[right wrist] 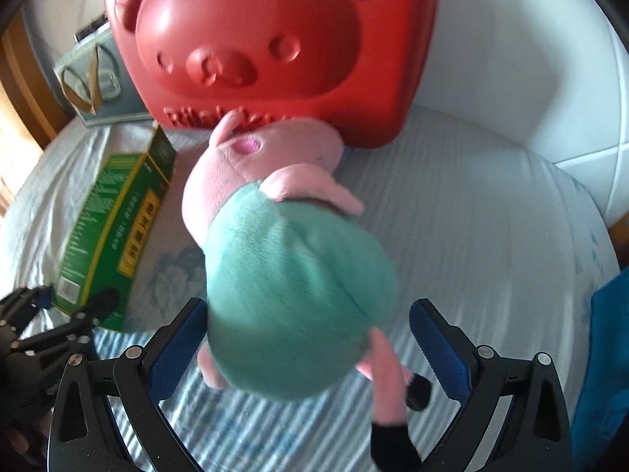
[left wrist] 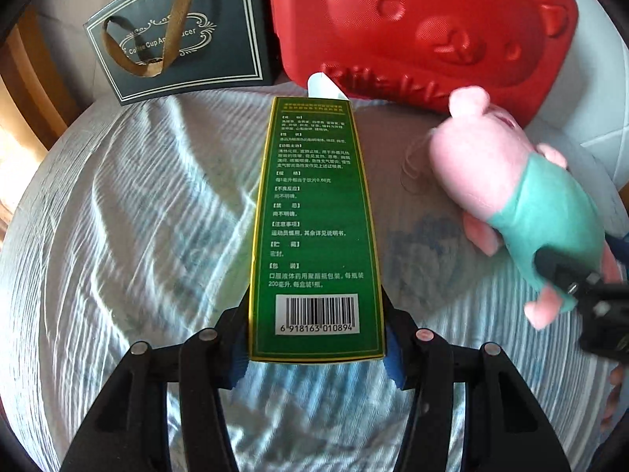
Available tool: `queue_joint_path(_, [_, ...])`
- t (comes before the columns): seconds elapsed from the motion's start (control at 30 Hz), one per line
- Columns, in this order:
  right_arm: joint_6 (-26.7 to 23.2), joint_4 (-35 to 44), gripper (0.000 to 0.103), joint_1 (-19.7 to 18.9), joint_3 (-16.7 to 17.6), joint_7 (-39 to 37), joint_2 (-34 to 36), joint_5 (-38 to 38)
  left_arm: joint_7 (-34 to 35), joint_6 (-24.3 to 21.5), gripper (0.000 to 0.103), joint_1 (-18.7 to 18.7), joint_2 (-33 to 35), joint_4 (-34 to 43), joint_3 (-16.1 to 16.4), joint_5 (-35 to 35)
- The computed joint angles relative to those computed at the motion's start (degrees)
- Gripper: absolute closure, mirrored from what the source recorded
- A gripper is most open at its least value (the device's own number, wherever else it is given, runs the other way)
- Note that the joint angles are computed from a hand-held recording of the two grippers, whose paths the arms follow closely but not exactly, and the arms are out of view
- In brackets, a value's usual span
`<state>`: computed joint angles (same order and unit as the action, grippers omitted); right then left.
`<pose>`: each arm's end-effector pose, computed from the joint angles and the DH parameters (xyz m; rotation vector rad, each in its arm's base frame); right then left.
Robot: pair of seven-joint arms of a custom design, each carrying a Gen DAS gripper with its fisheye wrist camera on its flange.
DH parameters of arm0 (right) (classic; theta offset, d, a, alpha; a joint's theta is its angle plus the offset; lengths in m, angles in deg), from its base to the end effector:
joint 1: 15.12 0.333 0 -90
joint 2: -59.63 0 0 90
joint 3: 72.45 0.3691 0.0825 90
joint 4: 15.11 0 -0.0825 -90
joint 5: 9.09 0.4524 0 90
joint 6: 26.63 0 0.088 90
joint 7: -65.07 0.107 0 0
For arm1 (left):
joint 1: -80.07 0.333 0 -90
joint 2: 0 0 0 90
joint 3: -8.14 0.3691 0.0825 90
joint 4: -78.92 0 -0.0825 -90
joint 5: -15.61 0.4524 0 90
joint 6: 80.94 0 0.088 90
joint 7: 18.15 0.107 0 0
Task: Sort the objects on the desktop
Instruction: 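Grasp the green box with the left gripper while the right grasps the pink pig plush, then carry the green box and pig plush over the blue crate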
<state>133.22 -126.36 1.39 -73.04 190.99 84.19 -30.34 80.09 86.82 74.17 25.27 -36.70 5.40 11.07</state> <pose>0.6922 0.2152 0.3034 -1.9417 1.9914 -0.4612 0.7013 -0.0994 0.2770 -1.7608 2.1795 -0.5284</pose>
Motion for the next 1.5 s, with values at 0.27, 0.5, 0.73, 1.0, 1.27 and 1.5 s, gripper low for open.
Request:
queue_joint_path(0.27, [-4.52, 4.29, 0.000, -0.02, -0.46, 1.00, 3.48, -0.21, -0.95, 0.56, 0.050, -1.46, 1.08, 1.60, 0.68, 0.63])
queue_joint_path(0.5, [-0.48, -0.31, 0.019, 1.25, -2.18, 4.58, -0.12, -2.27, -1.05, 3.81, 0.051, -2.04, -2.39, -2.73, 1.13, 1.26])
queue_joint_path(0.73, [3.72, -8.60, 0.022, 2.81, -3.00, 10.92, -8.47, -7.02, 4.67, 7.91, 0.051, 2.49, -10.69, -11.50, -3.52, -2.39])
queue_joint_path(1.0, [3.45, -17.83, 0.022, 5.39, -2.54, 31.75, -21.81, -27.24, 21.94, 10.06, 0.051, 7.81, -25.47, -22.94, -10.56, -23.36])
queue_joint_path(1.27, [-3.65, -24.30, 0.021, 2.14, 7.02, 44.24, -37.56, -37.59, 42.52, 7.96, 0.051, -3.20, -37.54, -28.09, 1.83, -44.63])
queue_joint_path(1.5, [-12.47, -27.55, 0.021, 0.48, 16.03, 49.96, -48.19, -36.71, 53.12, 3.95, 0.051, -8.10, -48.82, -32.63, 10.40, -49.55])
